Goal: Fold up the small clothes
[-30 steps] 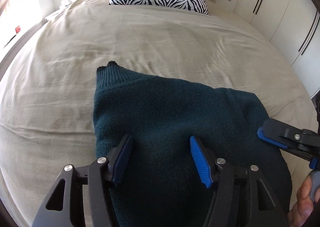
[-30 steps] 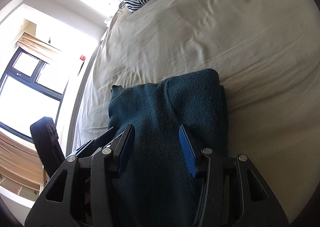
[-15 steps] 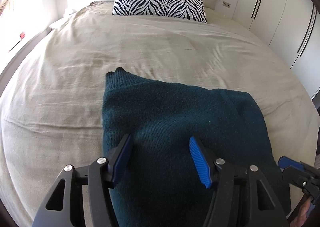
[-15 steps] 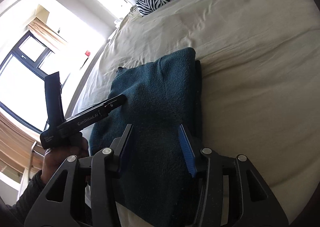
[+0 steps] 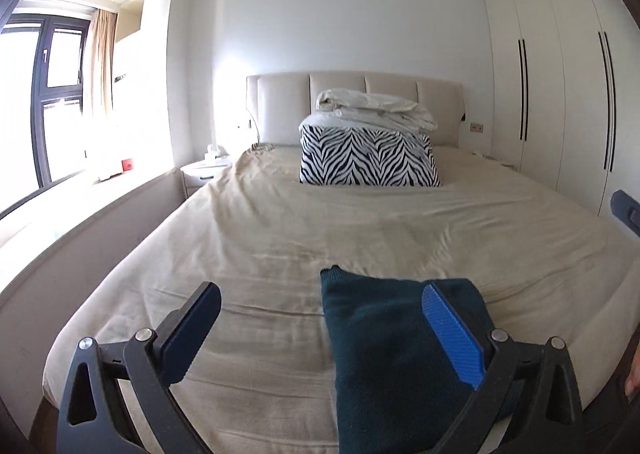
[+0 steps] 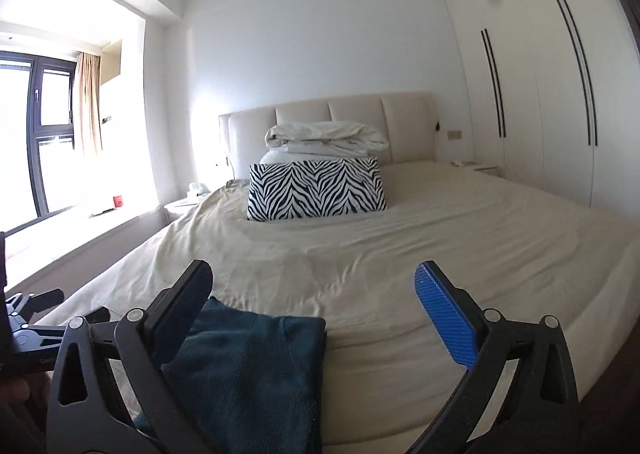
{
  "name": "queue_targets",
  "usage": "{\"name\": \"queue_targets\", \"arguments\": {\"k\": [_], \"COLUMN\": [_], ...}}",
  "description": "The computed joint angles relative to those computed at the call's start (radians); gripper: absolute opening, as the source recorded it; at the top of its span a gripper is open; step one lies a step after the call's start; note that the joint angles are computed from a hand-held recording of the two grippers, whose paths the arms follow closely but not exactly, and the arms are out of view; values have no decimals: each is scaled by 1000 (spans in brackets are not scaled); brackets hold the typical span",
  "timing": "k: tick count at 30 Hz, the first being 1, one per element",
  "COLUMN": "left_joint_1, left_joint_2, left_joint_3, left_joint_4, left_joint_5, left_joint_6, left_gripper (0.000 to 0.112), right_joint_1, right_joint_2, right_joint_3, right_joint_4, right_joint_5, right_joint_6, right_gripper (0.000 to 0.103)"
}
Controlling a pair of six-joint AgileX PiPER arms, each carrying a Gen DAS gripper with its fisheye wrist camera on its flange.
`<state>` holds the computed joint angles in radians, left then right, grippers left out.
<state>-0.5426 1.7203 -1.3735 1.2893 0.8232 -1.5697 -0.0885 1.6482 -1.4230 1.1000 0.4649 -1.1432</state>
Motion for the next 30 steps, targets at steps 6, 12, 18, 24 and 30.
{"name": "queue_targets", "arguments": {"k": [6, 12, 18, 24, 30], "left_joint_1": [-72, -63, -15, 6, 37], "left_joint_2": [-88, -17, 80, 159, 171], "left_joint_3": [-6, -117, -164, -168, -130], "left_joint_4": [124, -85, -390, -583, -671], "left_joint_5": [146, 168, 109, 111, 76], "left_joint_6": [-41, 162, 299, 397, 419], "left_gripper": [103, 103, 103, 103, 103], "right_joint_1": [-8, 6, 74, 117, 133], "right_joint_2": [-28, -30, 46, 103, 153], "right_joint_3": [-101, -145, -164, -107, -74], "right_joint_4": [-136, -299, -680, -885, -929], "right_joint_5": [104, 186, 272, 311, 306], "right_joint_6": [190, 322, 652, 807, 843], "right_gripper": [103, 103, 103, 103, 103]}}
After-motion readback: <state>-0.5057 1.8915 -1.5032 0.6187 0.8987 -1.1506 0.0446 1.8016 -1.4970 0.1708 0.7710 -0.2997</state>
